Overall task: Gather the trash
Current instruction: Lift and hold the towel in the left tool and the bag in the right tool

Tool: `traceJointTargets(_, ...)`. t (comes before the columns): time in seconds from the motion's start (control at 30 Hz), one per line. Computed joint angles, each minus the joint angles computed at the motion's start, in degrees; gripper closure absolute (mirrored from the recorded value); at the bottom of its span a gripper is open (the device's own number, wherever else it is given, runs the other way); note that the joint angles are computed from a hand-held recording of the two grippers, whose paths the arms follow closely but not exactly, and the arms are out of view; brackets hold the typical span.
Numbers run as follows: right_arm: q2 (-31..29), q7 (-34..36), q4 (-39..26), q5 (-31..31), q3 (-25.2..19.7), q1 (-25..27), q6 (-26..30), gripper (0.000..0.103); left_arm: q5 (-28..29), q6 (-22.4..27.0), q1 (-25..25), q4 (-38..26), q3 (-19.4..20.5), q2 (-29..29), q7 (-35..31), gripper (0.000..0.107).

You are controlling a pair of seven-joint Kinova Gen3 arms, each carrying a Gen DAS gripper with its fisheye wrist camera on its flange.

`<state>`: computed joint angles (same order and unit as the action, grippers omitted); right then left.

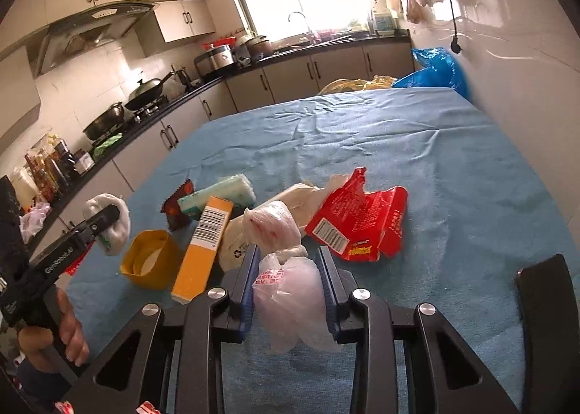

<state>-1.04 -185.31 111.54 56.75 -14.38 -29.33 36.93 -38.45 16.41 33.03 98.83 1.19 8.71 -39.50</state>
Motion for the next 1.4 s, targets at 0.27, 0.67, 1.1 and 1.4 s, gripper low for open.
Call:
traceJointTargets(0.27,0.3,1.5,-0.3,-1.4,0.1,-0.1,0.7,0.069,-1.8,0.6,0.9,-0.3,-0.5,0.3,2.3,0.074)
traceJointTargets(0.67,0.3,1.3,-0.3,-1.7,0.2,0.0,0.9,0.069,-10.8,2.3,2.8,0.1,-1.5,0.4,11.0,0.074)
traceJointTargets(1.1,0.3,1.4,-0.4,-2.1,0.5,0.3,0.6,0.069,-14.4,4.7,1.7,-0.6,0.8,0.8,14.1,0.074)
traceJointTargets(1.4,0.1,1.8,-0.4,-2.6,0.5,0.6,0.4,0.069,-14.4,4.9,1.3,-0.5,1.1,0.7,14.1,0.074)
